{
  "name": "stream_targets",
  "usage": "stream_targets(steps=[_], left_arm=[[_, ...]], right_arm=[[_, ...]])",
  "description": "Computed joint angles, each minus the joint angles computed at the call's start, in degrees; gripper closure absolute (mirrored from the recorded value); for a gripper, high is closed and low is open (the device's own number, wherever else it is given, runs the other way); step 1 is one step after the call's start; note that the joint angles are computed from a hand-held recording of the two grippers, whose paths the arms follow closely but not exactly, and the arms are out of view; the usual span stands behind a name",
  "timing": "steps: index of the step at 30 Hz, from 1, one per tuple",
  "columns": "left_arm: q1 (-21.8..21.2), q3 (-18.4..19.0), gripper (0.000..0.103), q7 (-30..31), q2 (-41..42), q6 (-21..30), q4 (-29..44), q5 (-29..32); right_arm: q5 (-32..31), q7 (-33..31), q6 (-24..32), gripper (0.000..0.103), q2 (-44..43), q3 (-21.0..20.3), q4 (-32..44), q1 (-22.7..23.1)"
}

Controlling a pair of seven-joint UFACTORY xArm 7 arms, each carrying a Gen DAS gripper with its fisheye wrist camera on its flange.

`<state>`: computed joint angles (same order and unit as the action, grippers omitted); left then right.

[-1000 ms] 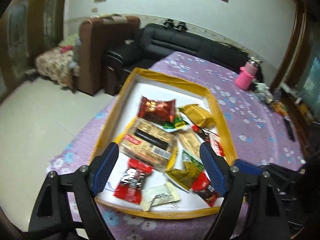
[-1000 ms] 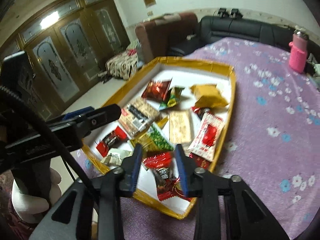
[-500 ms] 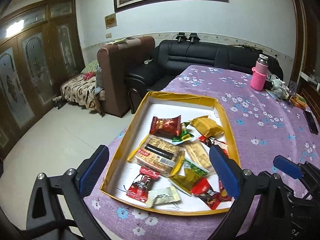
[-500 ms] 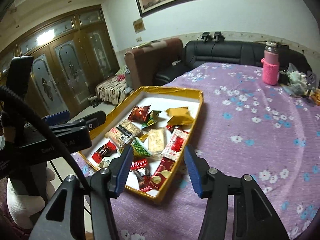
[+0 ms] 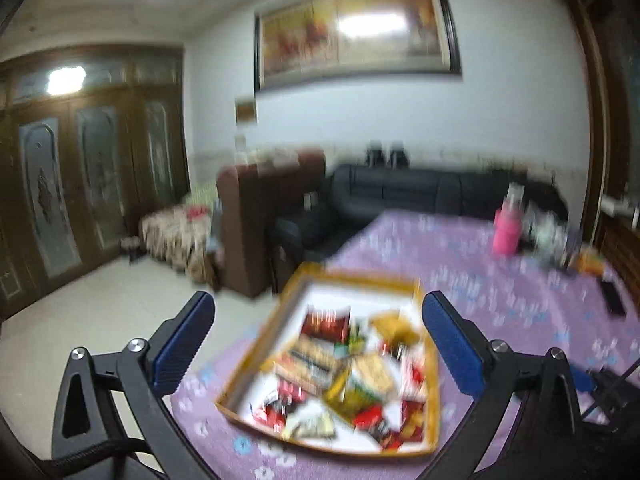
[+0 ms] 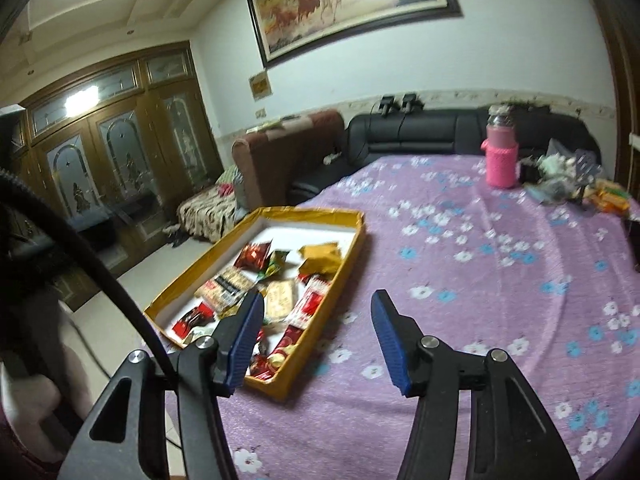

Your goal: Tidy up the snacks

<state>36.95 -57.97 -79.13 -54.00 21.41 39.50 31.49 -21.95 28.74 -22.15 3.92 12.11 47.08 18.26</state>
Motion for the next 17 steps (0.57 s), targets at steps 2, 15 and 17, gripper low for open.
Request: stream_targets(steps=[2,15,17], left_arm=[[-1.6,0.6,0.0,-1.5,-3.9,0.3,-0.9,-0.3],[-1.7,-6.4,0.0,3.2,9.0,10.5,5.9,-1.7],[-1.3,-7.0,0.0,4.0,13.4,8.9,7.6,-1.3]], right_arm=[[8.2,-7.8,-1.6,0.042,-1.4,-0.9,-2.2,2.4],[12.4,-13.6,-2.4,0.039,-6.3,-2.0,-9.6,3.0],[12.5,-13.1,-2.8,0.036,-7.5,-2.4,-10.6,2.7]])
